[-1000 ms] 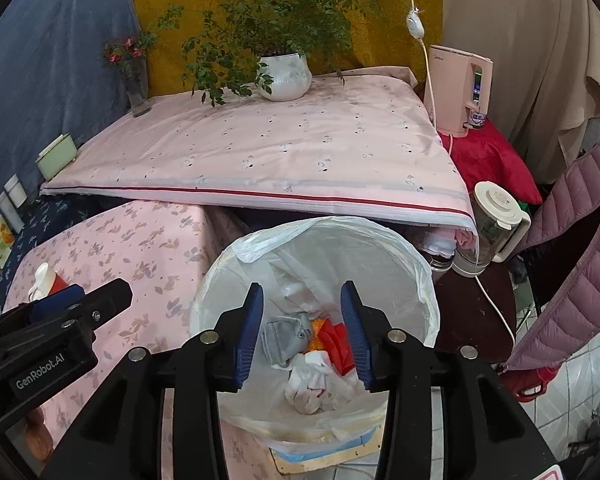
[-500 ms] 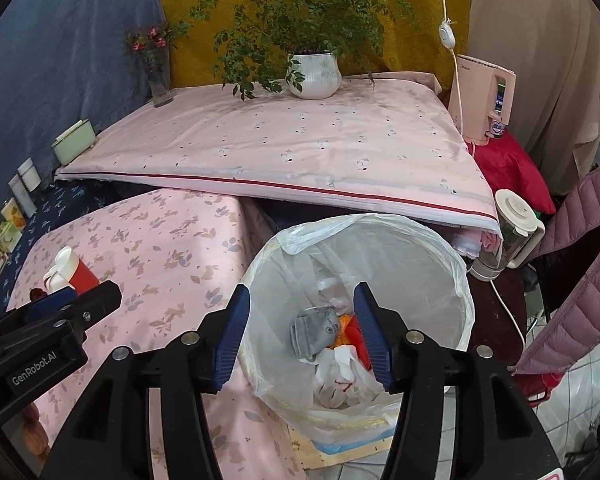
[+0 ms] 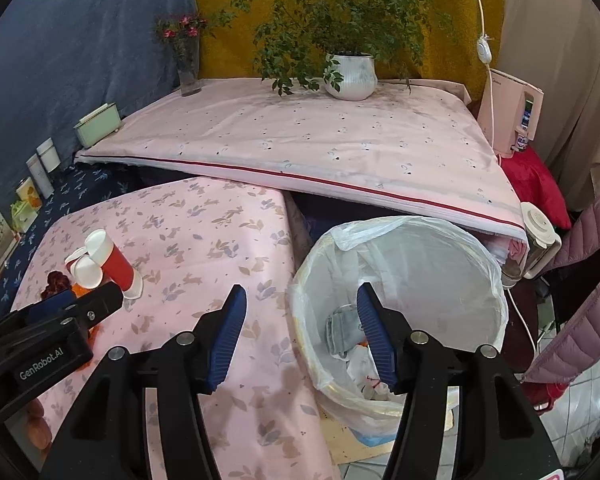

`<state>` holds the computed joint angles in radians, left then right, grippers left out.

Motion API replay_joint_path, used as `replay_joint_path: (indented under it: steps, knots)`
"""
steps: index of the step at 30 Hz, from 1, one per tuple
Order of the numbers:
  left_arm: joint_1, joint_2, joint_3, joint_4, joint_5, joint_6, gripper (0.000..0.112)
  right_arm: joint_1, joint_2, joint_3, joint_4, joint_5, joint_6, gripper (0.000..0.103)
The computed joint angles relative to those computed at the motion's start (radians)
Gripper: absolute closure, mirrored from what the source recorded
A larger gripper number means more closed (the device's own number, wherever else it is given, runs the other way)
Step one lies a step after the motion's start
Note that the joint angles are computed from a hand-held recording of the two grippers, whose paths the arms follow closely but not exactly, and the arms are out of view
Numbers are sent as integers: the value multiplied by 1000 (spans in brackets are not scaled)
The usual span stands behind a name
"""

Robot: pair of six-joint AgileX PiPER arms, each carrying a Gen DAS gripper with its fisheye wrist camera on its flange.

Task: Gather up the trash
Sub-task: 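Move both open tools back over the remaining trash on the table, then grasp the orange printed bag with the left tool while the right tool grasps a red-white paper cup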

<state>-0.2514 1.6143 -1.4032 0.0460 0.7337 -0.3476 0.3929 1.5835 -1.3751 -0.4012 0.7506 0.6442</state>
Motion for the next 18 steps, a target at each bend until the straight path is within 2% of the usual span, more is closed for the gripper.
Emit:
replay_joint_path:
  steps: [6, 9, 11, 13, 18]
  knots:
    - [97, -36, 66, -41, -9, 50, 45, 72, 39, -45, -9, 19, 21, 47]
    - [148, -50, 97, -58, -16, 65, 37, 109, 63, -70, -10, 29, 27, 47]
    - [183, -60, 122, -71, -26, 82, 36, 136, 82, -88, -13, 35, 35, 46]
    - [216, -61, 136, -82, -23, 100, 34, 158, 97, -100, -20, 36, 47, 40]
    - [301, -57, 174, -125, -26, 149, 33, 211, 155, -154, -11, 51, 47, 40]
